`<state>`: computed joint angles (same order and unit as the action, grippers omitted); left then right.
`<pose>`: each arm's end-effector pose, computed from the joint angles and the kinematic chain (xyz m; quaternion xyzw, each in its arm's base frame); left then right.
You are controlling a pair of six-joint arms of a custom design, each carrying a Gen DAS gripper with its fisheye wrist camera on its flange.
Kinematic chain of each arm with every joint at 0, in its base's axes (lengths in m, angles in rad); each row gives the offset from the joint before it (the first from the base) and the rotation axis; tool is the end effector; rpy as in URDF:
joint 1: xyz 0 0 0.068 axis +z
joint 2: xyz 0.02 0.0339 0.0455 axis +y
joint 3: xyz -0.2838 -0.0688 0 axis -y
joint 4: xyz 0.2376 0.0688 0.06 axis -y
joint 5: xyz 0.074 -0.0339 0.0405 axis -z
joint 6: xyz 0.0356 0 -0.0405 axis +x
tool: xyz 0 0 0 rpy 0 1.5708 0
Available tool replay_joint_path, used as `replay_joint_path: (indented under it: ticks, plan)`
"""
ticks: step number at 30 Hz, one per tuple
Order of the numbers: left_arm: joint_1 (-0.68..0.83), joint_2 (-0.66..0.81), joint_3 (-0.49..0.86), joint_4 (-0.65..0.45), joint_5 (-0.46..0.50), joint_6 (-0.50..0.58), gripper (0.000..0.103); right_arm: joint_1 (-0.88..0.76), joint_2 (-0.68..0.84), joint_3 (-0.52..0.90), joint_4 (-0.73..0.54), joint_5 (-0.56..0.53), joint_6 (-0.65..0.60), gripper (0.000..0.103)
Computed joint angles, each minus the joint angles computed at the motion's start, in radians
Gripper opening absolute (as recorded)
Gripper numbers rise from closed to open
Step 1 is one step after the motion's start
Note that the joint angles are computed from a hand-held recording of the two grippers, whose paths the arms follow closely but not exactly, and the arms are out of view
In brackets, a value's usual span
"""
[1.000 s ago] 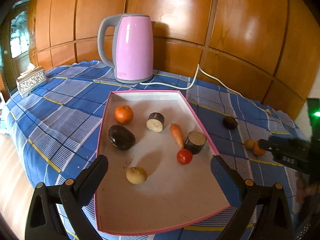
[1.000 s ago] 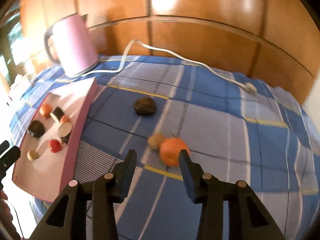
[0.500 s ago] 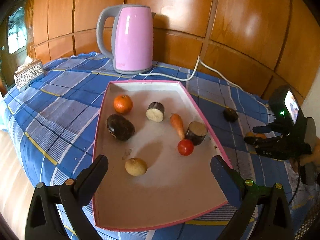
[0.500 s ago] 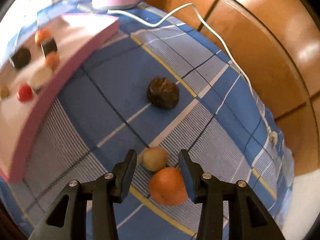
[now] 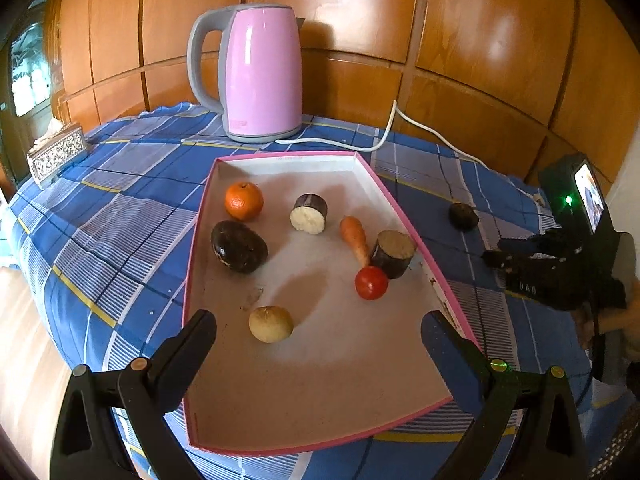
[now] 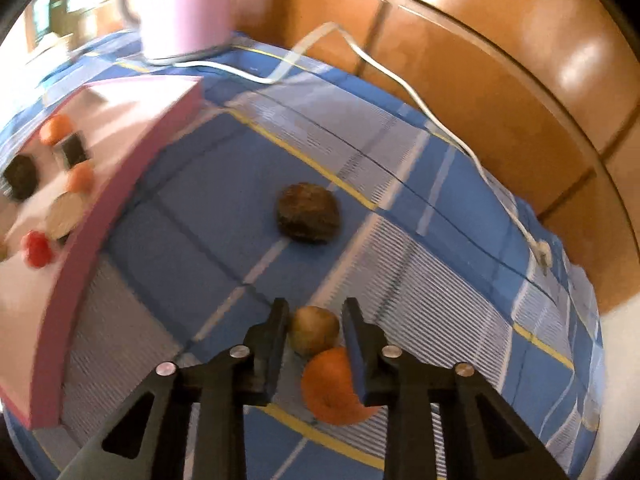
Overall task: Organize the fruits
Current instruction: 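Close the right gripper on the small tan fruit beside the orange, then carry the tan fruit into the tray and open the right gripper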
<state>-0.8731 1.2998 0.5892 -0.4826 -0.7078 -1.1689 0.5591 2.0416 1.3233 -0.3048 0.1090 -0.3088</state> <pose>0.1466 -0.1388 0.1835 -0.2001 0.9017 0.0278 0.3822 0.3616 0.2217 0.1618 -0.3908 0.8784 -0.0183 0.2745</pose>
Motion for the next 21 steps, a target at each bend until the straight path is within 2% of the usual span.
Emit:
replay_joint_path:
  ticks: [3, 7, 16, 21]
  plan:
    - [-0.008, -0.003, 0.002, 0.001, 0.002, 0.000, 0.103, 0.029, -0.028, -0.049, 0.022, 0.004, -0.035, 0.025]
    - [-0.024, -0.018, 0.001, 0.007, -0.007, 0.017, 0.103, 0.022, -0.031, -0.053, 0.018, -0.026, 0.022, 0.025]
    - [-0.041, -0.028, 0.001, 0.004, -0.025, 0.017, 0.103, -0.051, -0.113, -0.061, -0.022, -0.292, 0.238, 0.025]
    - [-0.037, -0.066, -0.011, -0.047, -0.065, -0.058, 0.103, -0.074, -0.167, -0.105, -0.014, -0.502, 0.324, 0.025]
